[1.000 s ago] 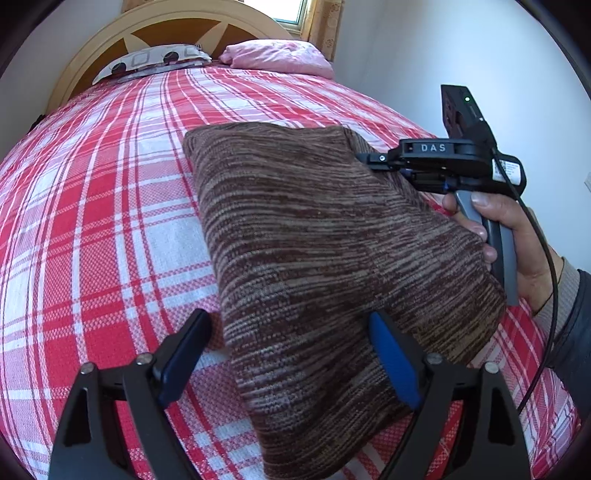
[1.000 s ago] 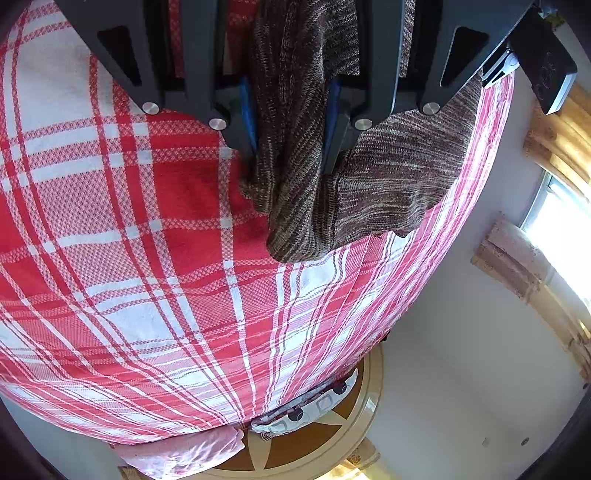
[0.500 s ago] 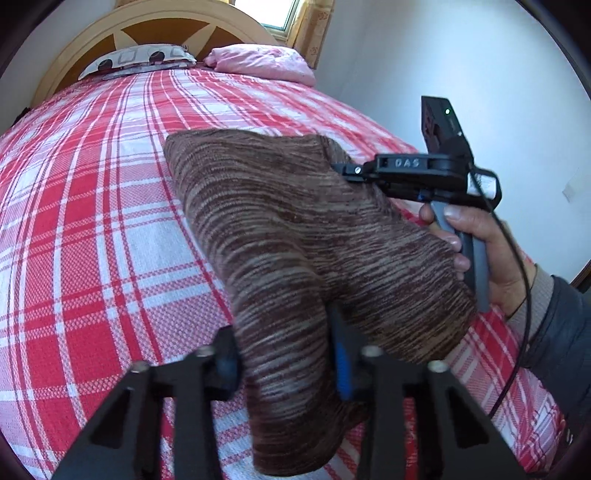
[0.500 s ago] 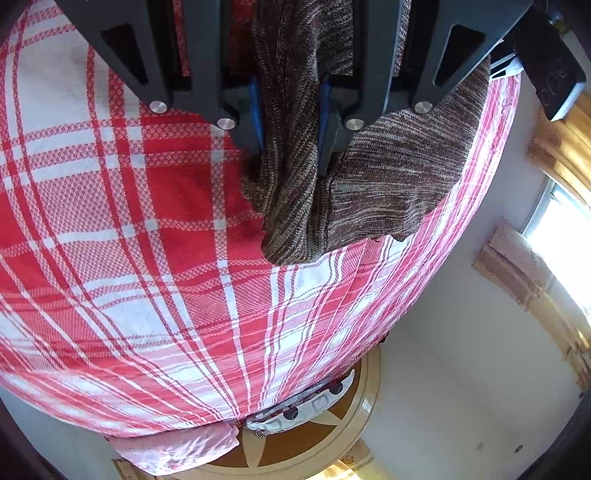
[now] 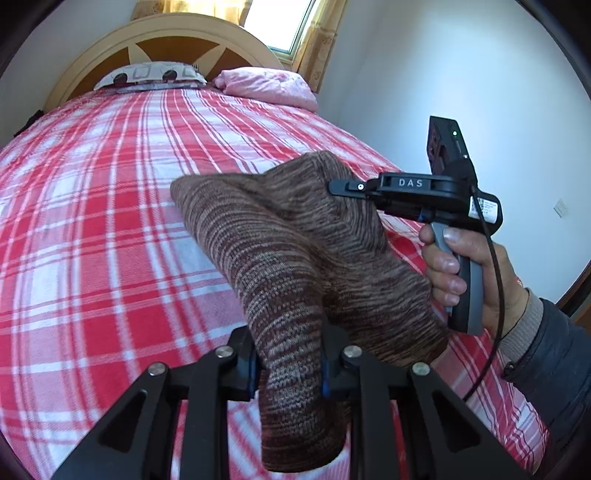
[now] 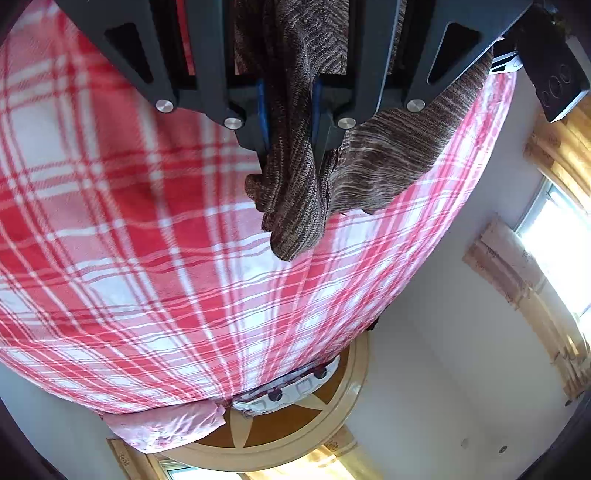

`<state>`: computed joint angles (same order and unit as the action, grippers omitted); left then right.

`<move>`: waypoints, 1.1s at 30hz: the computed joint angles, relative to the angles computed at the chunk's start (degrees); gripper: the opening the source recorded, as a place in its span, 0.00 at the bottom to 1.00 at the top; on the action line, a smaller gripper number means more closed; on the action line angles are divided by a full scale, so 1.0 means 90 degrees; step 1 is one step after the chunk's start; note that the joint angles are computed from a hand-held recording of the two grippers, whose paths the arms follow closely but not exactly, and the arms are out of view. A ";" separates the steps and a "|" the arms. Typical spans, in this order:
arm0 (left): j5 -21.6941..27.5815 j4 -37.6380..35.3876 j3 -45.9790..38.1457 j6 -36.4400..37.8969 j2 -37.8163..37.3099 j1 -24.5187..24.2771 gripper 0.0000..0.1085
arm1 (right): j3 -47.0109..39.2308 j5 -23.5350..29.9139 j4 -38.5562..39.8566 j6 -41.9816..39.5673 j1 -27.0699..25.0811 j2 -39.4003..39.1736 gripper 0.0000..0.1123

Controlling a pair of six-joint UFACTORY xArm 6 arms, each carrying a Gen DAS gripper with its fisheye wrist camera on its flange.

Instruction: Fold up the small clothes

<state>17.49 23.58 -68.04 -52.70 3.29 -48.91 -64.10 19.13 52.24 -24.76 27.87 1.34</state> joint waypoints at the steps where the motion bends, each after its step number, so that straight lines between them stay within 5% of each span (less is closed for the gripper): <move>1: 0.0024 0.0207 0.0198 -0.0188 -0.0223 0.0002 0.22 | 0.0024 -0.0031 0.0010 0.0028 0.0083 -0.0044 0.15; 16: 0.0988 0.2244 0.2568 -0.2498 -0.3160 -0.0045 0.22 | -0.0612 -0.0390 0.0487 0.0074 0.1787 0.0196 0.15; 33: 0.3256 0.2463 0.4498 -0.3473 -0.6230 -0.0612 0.22 | -0.3143 0.0061 -0.0036 0.0818 0.3059 0.2315 0.15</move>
